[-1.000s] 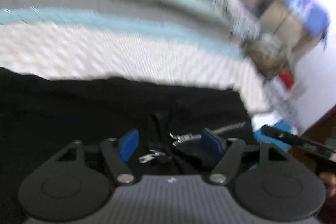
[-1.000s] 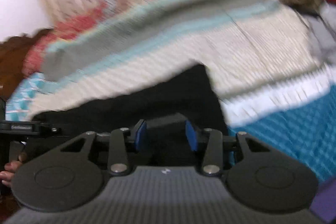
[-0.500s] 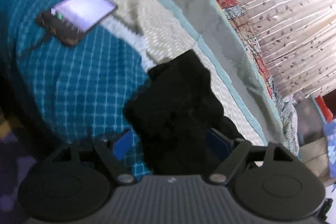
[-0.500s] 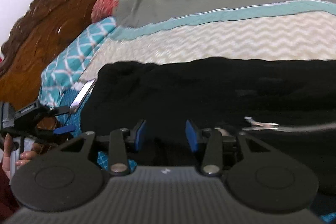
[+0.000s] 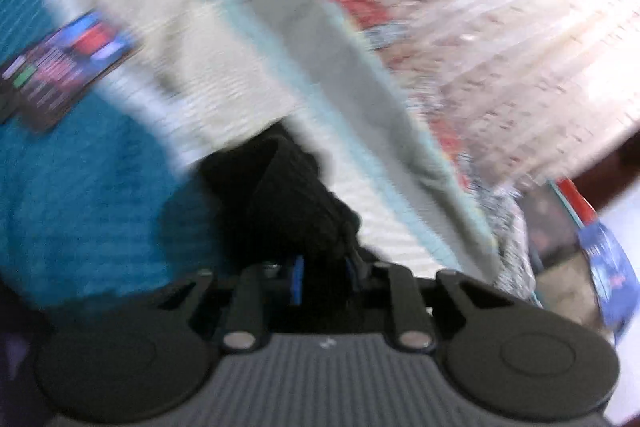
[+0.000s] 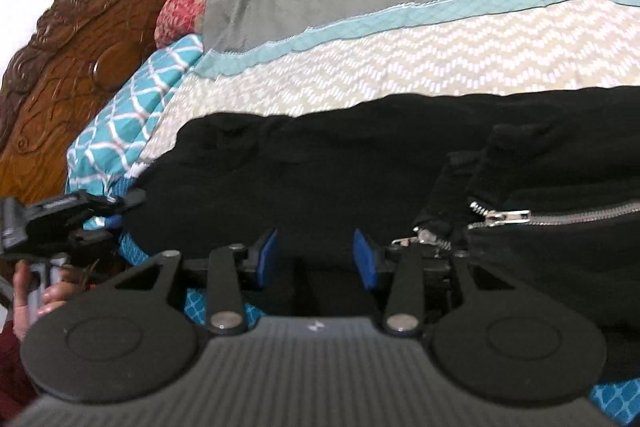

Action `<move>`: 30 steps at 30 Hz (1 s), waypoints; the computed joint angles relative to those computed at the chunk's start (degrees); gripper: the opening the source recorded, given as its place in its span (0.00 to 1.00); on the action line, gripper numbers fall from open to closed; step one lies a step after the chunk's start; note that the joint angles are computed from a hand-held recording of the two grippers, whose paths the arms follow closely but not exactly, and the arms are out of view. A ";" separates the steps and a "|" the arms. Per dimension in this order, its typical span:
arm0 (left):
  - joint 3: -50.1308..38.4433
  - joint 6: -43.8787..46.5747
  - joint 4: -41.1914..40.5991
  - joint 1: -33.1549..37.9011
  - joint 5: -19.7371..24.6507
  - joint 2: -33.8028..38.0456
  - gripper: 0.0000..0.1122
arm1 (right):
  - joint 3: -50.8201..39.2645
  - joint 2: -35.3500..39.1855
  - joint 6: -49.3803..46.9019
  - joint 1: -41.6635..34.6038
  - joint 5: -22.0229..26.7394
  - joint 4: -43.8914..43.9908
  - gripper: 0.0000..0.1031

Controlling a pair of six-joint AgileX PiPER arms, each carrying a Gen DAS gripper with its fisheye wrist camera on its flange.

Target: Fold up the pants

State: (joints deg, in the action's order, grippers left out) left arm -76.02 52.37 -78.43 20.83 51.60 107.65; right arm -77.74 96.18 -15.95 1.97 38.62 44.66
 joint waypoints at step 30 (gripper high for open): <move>7.66 35.08 10.30 -15.29 -16.39 -15.04 0.58 | 0.33 0.10 0.24 -6.55 2.30 5.80 0.60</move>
State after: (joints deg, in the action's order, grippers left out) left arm -68.36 87.45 -68.13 5.54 35.20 92.61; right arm -77.41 96.29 -15.71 -4.58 40.93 50.46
